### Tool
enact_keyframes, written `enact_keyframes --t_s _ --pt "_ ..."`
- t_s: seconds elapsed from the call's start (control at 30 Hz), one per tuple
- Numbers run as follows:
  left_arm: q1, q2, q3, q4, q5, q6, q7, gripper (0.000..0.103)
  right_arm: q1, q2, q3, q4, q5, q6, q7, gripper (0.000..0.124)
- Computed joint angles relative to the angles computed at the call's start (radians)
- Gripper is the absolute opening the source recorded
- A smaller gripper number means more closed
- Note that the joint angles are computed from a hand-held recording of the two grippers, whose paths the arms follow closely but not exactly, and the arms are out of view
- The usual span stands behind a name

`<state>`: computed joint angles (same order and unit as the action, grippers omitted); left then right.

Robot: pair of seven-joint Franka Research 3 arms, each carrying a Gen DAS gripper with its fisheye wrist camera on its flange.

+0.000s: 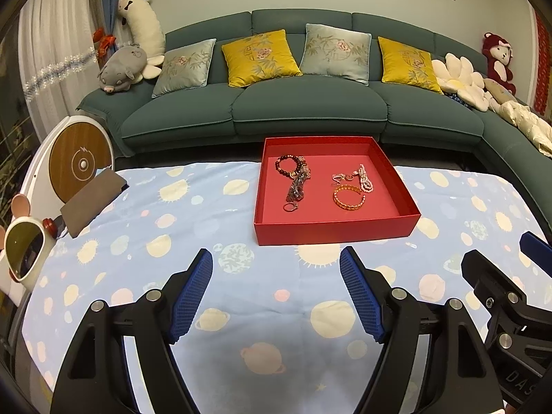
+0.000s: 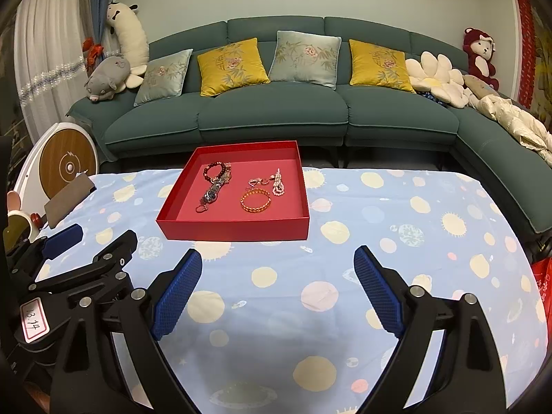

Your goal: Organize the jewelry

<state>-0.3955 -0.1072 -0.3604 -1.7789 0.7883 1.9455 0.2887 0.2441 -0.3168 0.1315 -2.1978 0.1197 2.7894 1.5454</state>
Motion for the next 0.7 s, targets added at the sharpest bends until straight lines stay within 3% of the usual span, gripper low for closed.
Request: enact_keyframes --t_s 0.7 --pt "-0.002 -0.007 -0.005 -0.003 0.015 -0.036 -0.022 0.073 -0.001 -0.005 0.01 -0.009 -0.018 0.01 0.017 0.087"
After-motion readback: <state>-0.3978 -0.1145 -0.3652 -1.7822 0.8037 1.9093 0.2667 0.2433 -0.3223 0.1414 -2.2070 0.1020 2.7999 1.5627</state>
